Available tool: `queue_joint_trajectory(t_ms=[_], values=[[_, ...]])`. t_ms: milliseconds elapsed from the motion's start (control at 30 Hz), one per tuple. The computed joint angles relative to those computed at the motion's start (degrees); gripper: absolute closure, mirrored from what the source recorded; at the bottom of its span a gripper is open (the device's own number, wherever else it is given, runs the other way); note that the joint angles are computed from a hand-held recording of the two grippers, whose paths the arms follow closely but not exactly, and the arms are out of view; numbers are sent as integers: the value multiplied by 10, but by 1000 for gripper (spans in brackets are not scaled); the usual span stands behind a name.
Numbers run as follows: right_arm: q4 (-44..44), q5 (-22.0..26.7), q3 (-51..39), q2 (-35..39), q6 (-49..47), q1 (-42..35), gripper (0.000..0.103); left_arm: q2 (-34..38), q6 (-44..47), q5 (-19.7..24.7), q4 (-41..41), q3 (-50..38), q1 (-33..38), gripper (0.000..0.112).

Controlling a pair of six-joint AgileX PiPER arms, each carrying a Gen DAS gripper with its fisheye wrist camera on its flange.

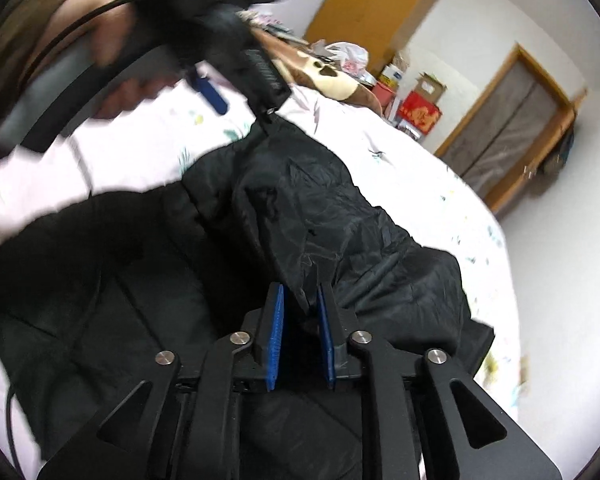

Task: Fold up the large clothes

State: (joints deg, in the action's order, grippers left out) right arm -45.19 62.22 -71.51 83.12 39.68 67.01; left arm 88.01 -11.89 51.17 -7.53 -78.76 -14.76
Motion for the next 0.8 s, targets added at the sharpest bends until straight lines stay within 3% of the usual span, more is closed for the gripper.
queue_joint_trajectory(t_ms=[33, 100, 167, 267, 367, 500, 600, 667, 733, 800], values=[[23, -3, 0, -19, -5, -8, 80, -19, -20, -3, 29, 10, -25, 33], [71, -12, 7, -54, -15, -31, 62, -49, -30, -4, 85, 26, -87, 30], [112, -15, 19, -93, -10, -65, 55, -62, -6, 12, 62, 35, -120, 28], [139, -7, 60, -159, 42, -106, 55, -50, 33, 22, -44, 40, -115, 27], [198, -17, 68, -180, 26, -210, 52, -5, -19, 25, -39, 27, -128, 27], [424, -84, 78, -169, -100, -409, 44, 24, 2, 2, -164, 50, -93, 27], [531, -124, 81, -142, -170, -486, 44, 19, -44, -34, -143, 66, -100, 28], [585, -135, 71, -111, -223, -512, 44, 21, -89, -48, -113, 66, -102, 47], [616, -131, 50, -70, -231, -527, 44, 38, -105, -34, -97, 50, -96, 79], [677, -137, 47, -43, -261, -548, 44, 45, -105, -30, -84, 46, -92, 90]])
